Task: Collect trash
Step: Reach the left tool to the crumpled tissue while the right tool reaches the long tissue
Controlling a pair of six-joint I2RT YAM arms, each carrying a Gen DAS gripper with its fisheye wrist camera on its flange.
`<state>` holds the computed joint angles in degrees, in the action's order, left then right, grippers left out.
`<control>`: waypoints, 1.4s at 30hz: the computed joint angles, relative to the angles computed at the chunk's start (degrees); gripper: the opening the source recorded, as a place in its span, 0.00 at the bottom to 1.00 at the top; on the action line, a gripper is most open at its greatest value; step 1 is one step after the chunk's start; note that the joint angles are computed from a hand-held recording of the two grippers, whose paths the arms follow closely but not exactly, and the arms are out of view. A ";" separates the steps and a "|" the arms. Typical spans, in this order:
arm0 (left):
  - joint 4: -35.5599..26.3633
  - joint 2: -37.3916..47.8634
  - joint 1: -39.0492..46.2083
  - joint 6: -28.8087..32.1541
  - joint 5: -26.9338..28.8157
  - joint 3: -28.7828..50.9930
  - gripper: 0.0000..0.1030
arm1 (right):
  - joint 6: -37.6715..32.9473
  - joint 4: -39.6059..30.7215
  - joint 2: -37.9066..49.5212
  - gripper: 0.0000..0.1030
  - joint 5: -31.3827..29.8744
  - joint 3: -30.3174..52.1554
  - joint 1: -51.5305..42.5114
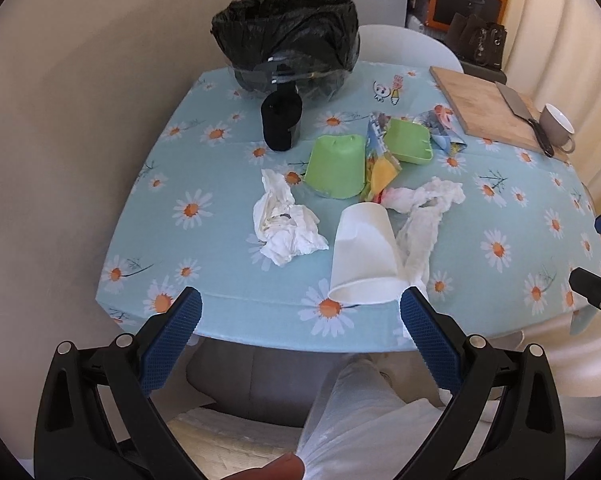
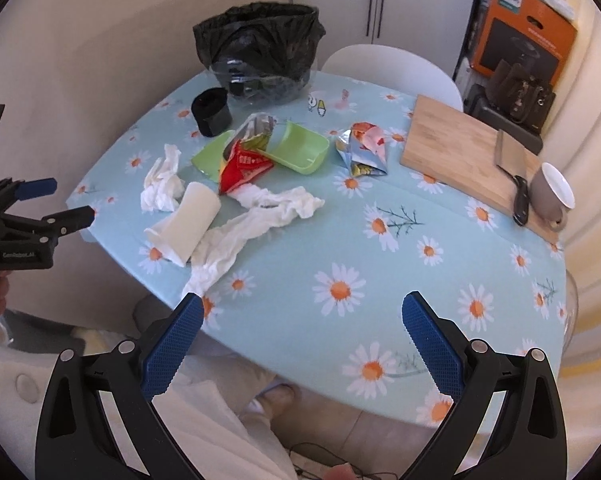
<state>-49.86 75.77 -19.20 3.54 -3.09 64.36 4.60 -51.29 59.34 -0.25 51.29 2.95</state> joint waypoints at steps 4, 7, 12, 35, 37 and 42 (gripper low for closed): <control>0.66 4.77 1.09 -1.32 1.22 2.38 0.94 | -2.53 3.07 7.84 0.92 -2.67 2.58 -2.91; 1.15 8.57 1.61 -1.83 0.49 4.59 0.94 | -3.73 4.70 12.98 0.92 -4.32 4.68 -3.85; 1.19 14.88 2.77 -3.18 1.08 8.39 0.94 | -7.35 6.59 22.91 0.92 -5.58 9.97 -3.80; -1.43 39.02 4.36 -5.00 -1.05 23.48 0.94 | -16.52 1.43 55.09 0.91 -10.48 32.07 -3.06; -1.50 40.42 4.59 -4.66 -0.91 24.35 0.94 | -16.50 1.16 56.63 0.88 -10.70 33.27 -2.83; -1.33 44.73 5.86 -3.86 1.34 27.31 0.94 | -17.75 2.22 58.90 0.75 -9.17 33.61 -0.89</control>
<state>-51.19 120.50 -13.35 -0.31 -1.75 91.67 -13.14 -49.06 118.24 -9.42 84.90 2.06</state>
